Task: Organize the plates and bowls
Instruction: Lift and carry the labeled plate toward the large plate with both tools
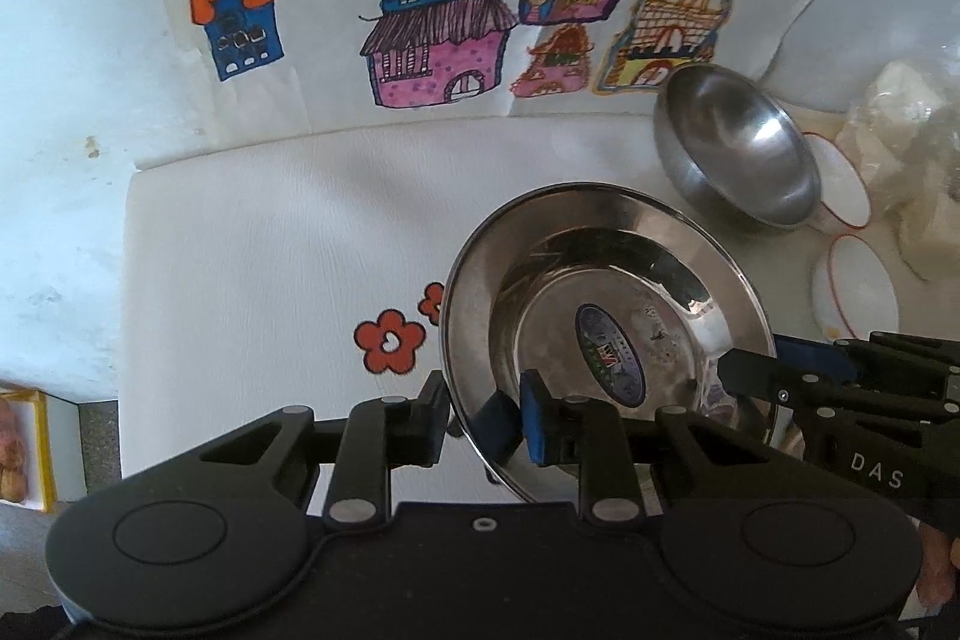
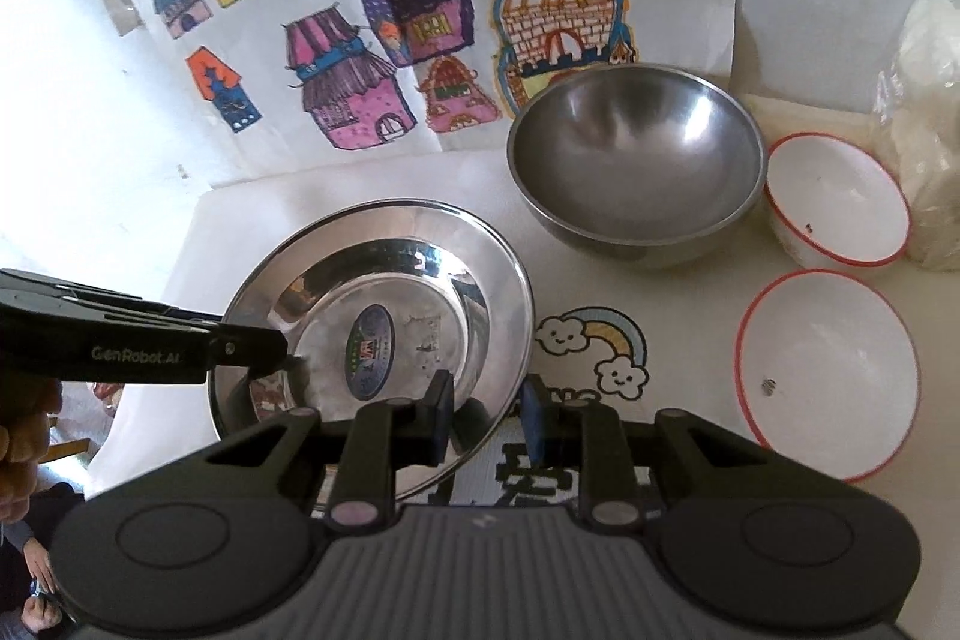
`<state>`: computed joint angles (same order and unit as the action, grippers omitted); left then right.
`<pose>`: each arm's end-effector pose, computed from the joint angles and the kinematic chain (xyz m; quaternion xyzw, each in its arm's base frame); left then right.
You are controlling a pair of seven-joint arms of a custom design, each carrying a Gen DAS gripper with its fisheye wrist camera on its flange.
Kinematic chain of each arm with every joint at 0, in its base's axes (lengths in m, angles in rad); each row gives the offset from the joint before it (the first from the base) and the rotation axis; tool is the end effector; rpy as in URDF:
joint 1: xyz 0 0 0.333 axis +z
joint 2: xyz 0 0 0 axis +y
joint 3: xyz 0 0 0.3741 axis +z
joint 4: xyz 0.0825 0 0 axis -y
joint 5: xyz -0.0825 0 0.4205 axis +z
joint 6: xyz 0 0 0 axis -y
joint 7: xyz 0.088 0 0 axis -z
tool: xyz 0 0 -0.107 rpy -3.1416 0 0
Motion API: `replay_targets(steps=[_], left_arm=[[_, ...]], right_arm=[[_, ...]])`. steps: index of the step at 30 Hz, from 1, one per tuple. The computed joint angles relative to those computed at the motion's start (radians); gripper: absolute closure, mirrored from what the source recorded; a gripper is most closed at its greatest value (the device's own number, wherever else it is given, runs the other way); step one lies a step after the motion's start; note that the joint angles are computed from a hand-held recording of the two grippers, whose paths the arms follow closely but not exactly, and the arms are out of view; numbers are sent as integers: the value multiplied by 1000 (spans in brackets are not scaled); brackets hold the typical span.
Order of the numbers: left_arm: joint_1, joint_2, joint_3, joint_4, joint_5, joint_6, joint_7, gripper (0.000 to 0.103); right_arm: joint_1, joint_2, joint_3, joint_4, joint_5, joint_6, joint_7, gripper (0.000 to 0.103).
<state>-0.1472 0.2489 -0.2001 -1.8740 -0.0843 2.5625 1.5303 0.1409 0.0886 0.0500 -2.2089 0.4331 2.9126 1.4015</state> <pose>0.6603 -0.2261 0.4686 -0.6054 0.7632 -0.2121 0.0780 0.6080 0.0906 0.4397 -0.6597 0.6820 -0.1266 0.2893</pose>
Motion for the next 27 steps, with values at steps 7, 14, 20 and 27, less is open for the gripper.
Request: replay_targets(steps=[7,14,20,27], left_arm=[[4,-64,-10,-51,-41,21,20,76],[-6,-141,-19,-128,-109,44,56,76],[-24,-176,-27,-161,-182,36,120,76],[-48,-192,-38,-179,-279,5,224,76]], right_arm=[[6,-72,-9,-54,37,10,-56,76],[32,-172,-43,-133,10,19,-45,76],[34,-264,-68,-213,-56,12,28,76],[-20,-367,-58,-305,-208,-10,198,76]])
